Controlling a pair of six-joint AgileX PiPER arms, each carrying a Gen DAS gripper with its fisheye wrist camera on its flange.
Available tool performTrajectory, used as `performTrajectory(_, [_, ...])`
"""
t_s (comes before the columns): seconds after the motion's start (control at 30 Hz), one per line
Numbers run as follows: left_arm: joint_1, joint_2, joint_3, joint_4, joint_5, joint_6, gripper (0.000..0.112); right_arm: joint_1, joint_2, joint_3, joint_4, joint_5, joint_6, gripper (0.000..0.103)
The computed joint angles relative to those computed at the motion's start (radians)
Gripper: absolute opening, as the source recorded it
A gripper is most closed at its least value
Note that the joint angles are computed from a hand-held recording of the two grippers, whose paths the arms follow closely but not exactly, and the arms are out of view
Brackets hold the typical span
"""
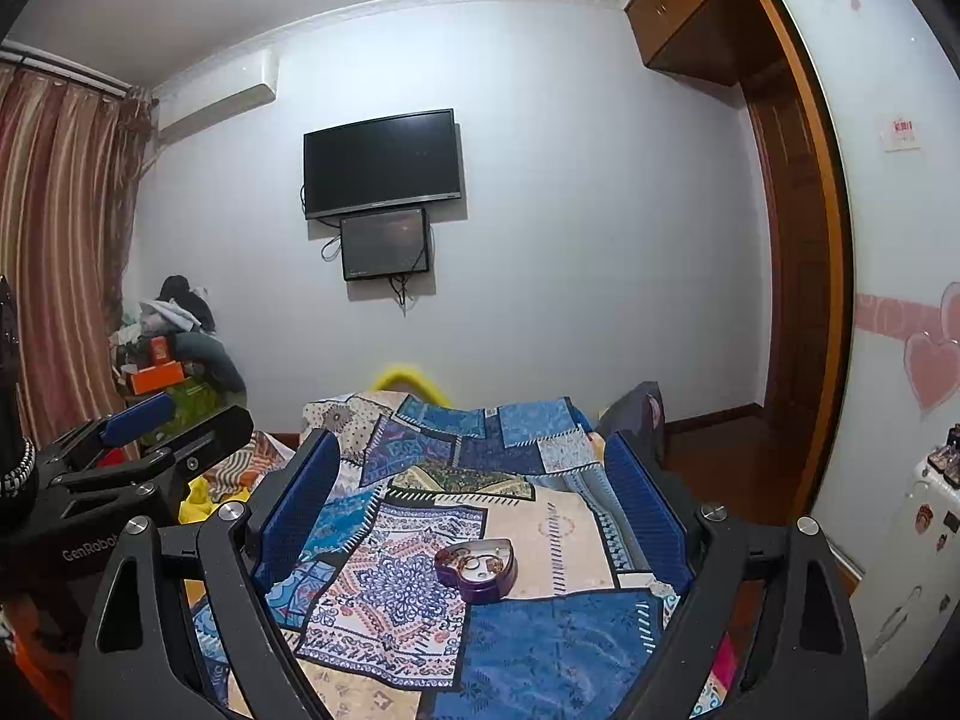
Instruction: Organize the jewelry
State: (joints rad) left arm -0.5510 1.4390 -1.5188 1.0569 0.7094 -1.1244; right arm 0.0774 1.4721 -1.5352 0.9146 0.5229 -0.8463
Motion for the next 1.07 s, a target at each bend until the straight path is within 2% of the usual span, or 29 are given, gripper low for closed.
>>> performTrajectory(1.07, [0.033, 0.023, -0.009, -0.058, -0.045, 0.035, 0.102, 0.006, 0.01, -0.006, -0.032, -0.005, 0.041, 0.088])
